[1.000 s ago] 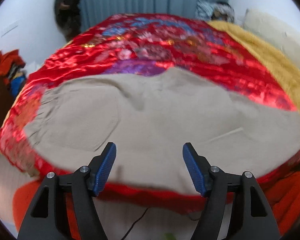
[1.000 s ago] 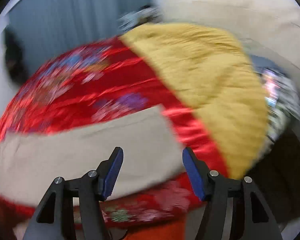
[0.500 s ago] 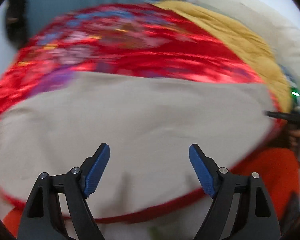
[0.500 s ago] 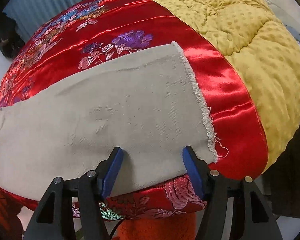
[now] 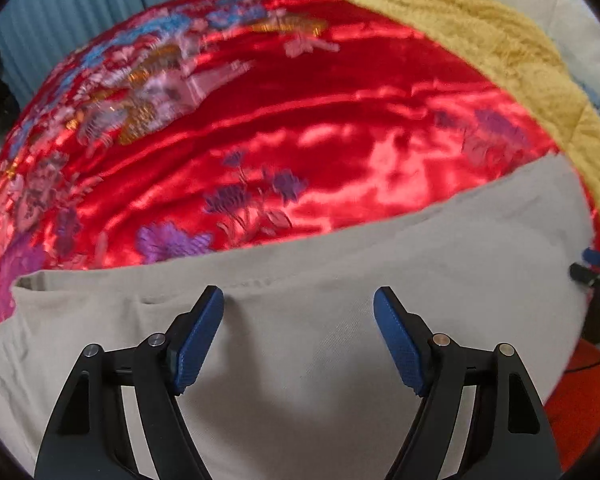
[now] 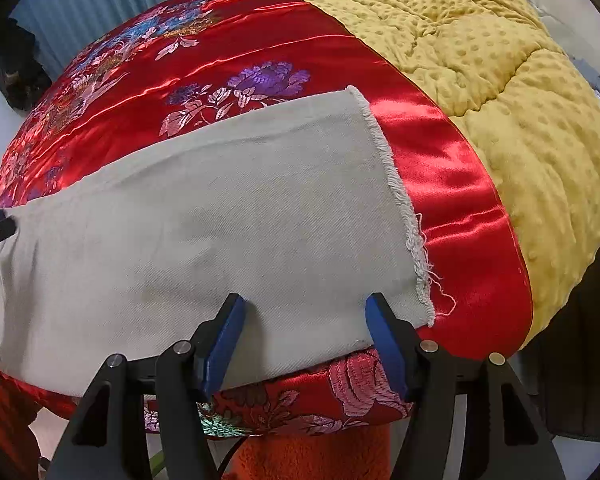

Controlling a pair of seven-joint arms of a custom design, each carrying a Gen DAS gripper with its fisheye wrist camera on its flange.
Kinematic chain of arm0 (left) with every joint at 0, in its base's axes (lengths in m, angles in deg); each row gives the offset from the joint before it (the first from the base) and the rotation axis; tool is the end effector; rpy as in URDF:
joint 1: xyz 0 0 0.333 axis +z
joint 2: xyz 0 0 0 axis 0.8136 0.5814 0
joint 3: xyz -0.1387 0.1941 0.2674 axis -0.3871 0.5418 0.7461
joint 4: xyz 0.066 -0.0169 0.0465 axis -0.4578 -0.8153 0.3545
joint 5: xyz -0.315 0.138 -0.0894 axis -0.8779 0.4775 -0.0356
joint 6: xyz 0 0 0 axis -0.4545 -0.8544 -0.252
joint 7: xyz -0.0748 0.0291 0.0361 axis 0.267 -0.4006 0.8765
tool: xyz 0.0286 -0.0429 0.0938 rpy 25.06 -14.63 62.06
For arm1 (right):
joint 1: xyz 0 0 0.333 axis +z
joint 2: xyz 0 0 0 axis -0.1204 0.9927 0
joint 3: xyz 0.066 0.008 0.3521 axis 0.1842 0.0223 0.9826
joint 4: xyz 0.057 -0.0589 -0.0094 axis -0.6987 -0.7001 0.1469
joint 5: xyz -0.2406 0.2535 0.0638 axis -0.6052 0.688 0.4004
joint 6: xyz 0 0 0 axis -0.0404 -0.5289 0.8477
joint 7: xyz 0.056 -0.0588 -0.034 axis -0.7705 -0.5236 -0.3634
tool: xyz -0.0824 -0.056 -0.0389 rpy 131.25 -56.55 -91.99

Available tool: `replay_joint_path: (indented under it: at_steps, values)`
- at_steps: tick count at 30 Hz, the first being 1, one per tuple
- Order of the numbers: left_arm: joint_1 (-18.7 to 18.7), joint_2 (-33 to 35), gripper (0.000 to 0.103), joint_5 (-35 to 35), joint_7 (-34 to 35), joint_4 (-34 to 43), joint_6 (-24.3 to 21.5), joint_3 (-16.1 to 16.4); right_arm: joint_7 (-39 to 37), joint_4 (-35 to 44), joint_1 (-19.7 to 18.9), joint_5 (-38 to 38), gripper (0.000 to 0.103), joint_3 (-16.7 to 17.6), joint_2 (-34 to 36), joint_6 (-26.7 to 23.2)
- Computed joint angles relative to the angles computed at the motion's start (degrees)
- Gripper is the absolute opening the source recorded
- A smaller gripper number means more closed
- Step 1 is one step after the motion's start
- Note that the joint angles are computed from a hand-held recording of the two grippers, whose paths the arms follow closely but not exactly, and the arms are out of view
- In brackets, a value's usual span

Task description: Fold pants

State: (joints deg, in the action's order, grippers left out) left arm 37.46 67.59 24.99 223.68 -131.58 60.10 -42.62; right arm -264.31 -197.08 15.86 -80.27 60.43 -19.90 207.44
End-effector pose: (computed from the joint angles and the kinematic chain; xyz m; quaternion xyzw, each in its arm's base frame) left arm 0.6356 -0.3040 0.5624 -0.2090 0.9534 -0.2051 0.0723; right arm 0.4110 0.2284 0.5307 -0.3137 0.9318 -0.1598 0.0885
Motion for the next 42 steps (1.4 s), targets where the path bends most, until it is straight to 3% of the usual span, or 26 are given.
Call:
replay_joint_path:
  at_steps: [7, 13, 17, 25, 29, 32, 35, 37, 39, 42]
  values:
    - [3.14, -9.37, 0.080, -3.30, 10.96, -17.30, 9.75, -1.26, 0.15, -0.25, 0.06, -0.49, 0.063, 0.17, -0.36, 0.16]
    - [6.27, -16.25, 0.080, -9.53, 19.00, -26.45, 11.60, -1.19, 0.76, -0.85, 0.10, -0.72, 0.063, 0.24, -0.84, 0.78]
    - [6.98, -19.12, 0.080, -12.23, 22.93, -31.14, 14.34, -0.99, 0.90, -0.60, 0.19, -0.82, 0.063, 0.33, -0.69, 0.45]
    - [7.24, -20.89, 0.080, -14.98, 23.45, -35.11, 16.94, -0.77, 2.93, -1.59, 0.28, -1.60, 0.063, 0.61, -1.57, 1.50]
    - [6.91, -21.74, 0.080, -15.60, 25.02, -37.66, 20.44, -1.02, 5.00, -3.00, 0.19, -2.68, 0.063, 0.78, -2.76, 3.28]
    - [6.83, -21.54, 0.080, -15.34, 24.78, -37.54, 20.34, -0.94, 14.47, -8.01, -0.97, -8.51, 0.062, 2.28, -7.36, 8.75]
    - [6.91, -21.09, 0.082, -15.14, 24.45, -36.68, 19.21, -0.84, 39.99, -15.59, -5.18, -23.32, 0.062, 9.60, -16.94, 10.24]
    - [6.90, -21.05, 0.083, -15.17, 24.19, -36.72, 19.26, -0.84, 53.86, -19.40, -5.59, -25.69, 0.063, 13.02, -22.08, 7.89]
    - [6.93, -21.01, 0.083, -15.38, 24.12, -36.80, 19.42, -0.85, 60.65, -22.61, -3.97, -25.55, 0.063, 12.45, -24.61, 10.15]
    - [6.95, -21.16, 0.083, -15.65, 24.28, -37.13, 19.73, -0.87, 66.96, -26.04, -3.26, -28.59, 0.063, 10.18, -24.71, 19.47]
